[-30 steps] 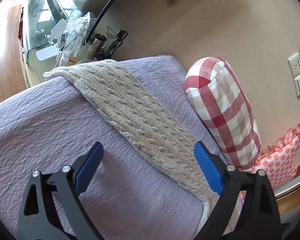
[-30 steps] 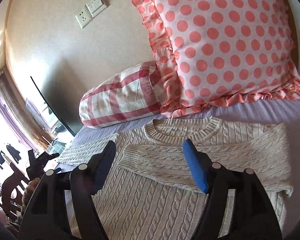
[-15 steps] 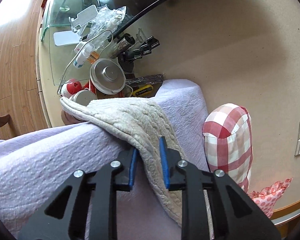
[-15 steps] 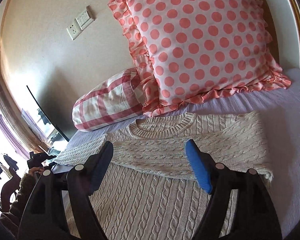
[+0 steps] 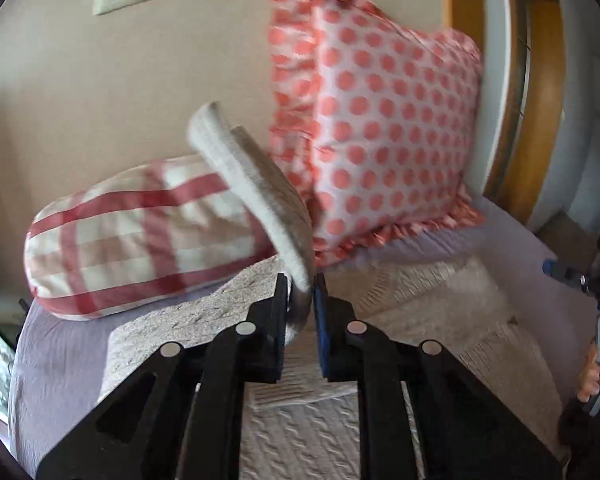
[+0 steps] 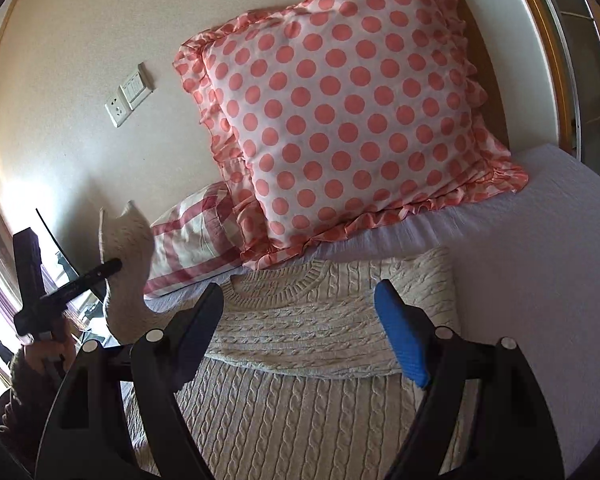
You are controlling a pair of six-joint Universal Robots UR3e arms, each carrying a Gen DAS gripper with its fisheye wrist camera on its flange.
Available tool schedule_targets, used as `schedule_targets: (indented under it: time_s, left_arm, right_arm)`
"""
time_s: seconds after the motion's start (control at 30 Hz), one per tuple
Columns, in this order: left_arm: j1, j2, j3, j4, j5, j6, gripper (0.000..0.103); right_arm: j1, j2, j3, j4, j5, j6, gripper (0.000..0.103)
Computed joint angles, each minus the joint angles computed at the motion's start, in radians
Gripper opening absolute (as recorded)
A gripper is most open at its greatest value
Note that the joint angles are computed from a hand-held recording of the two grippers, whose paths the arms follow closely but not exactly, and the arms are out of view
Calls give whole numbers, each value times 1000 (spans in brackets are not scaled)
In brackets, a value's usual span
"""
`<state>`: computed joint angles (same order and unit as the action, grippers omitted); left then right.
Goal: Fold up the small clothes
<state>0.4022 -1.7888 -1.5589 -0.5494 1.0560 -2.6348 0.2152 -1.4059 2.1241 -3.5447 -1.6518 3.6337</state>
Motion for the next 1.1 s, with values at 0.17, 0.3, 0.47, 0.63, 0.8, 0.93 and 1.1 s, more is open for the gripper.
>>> schedule_targets:
  time_s: [0.17, 0.3, 0.47, 0.63, 0.8, 0.93, 1.1]
  left_arm:
    - [-122, 48, -311, 142, 154, 171, 16]
    - [180, 294, -545, 82, -38, 227, 34]
    - [597, 608, -661, -350, -219, 451, 53]
    - [917, 767, -652, -854, -290, 759, 63]
    - [987, 738, -636, -1061, -249, 903, 65]
    - [984, 740, -678, -1069, -207, 922, 65]
    - [1107, 827, -683, -1292, -191, 1109, 77]
  right_arm:
    - [-120, -50, 107, 25, 156, 48, 79]
    - [-150, 20, -13, 171, 239, 40, 67]
    - [-169, 218, -344, 451, 226, 109, 51]
    - [-123, 361, -559, 593, 73, 105, 10]
    - [-94, 257, -376, 503, -58, 128, 1]
    - [-111, 47, -82, 409, 33, 89, 36]
    - [32, -182, 328, 206, -90, 108, 80]
